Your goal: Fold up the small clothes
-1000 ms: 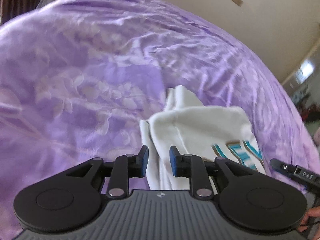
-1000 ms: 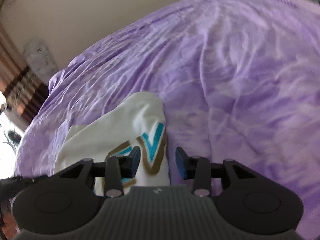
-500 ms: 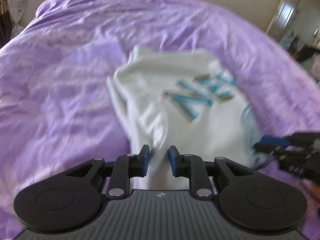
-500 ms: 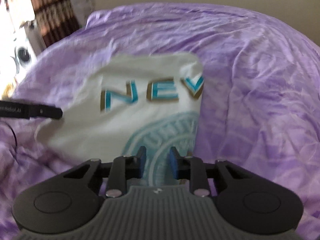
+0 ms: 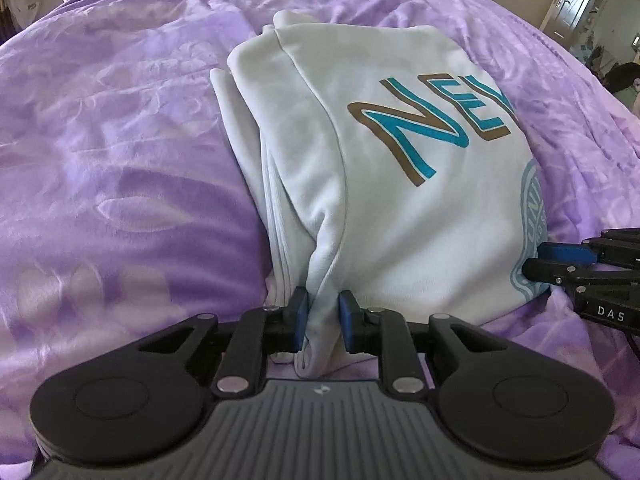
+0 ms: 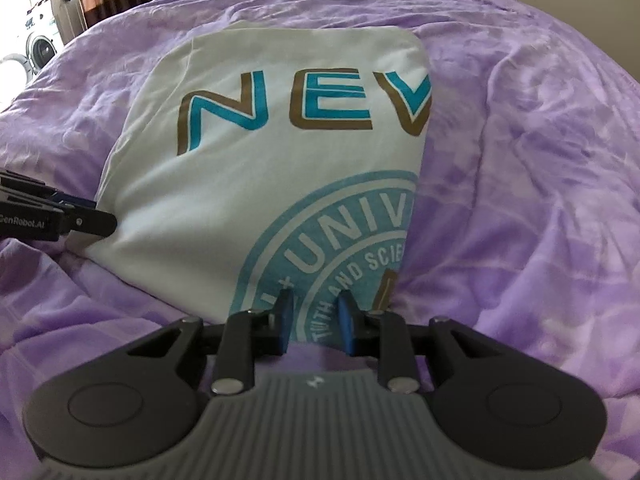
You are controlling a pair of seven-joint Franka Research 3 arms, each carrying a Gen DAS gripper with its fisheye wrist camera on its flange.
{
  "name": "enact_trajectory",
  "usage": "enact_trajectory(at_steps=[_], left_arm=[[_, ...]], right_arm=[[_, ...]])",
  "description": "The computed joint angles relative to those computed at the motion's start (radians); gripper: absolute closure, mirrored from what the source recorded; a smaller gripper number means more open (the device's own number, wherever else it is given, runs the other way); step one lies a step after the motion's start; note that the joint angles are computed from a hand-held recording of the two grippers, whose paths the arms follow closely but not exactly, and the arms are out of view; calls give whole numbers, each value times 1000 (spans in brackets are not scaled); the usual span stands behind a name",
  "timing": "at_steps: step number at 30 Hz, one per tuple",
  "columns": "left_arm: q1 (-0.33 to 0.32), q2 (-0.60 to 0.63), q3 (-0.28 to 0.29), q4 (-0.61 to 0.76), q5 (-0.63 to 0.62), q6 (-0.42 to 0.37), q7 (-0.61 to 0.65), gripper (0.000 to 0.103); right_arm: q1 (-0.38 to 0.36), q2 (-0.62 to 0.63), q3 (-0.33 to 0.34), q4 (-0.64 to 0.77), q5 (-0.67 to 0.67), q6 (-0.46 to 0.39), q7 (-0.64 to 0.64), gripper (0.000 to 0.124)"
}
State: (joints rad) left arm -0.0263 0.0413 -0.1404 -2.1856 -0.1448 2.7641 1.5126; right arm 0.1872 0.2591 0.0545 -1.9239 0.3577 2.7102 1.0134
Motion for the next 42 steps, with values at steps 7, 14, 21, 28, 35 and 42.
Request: enact_trajectory(at_steps=[7, 14, 21, 28, 35, 42], left_arm=[[-14, -73, 6, 9, 165, -49, -128, 62], [-9, -295, 1, -84, 335, 31, -238, 31], [74, -472, -118, -111, 552, 22, -462, 22], [111, -635, -213, -210, 756, 0, -770, 10], [-28, -636, -171, -243, 705, -163, -773, 10], [-96, -630, -143, -275, 656, -223, -800, 10]], right_arm=[[0, -53, -2, 1, 20, -25, 53, 86], [20, -238, 4, -121, 82, 141, 37, 62], [68, -452, 20, -300, 128, 457, 10, 41], [73, -642, 7, -424, 46, 320, 117, 41], [43, -777, 43, -594, -9, 322, 229, 41], [8, -785, 63, -649, -57, 278, 349, 41]])
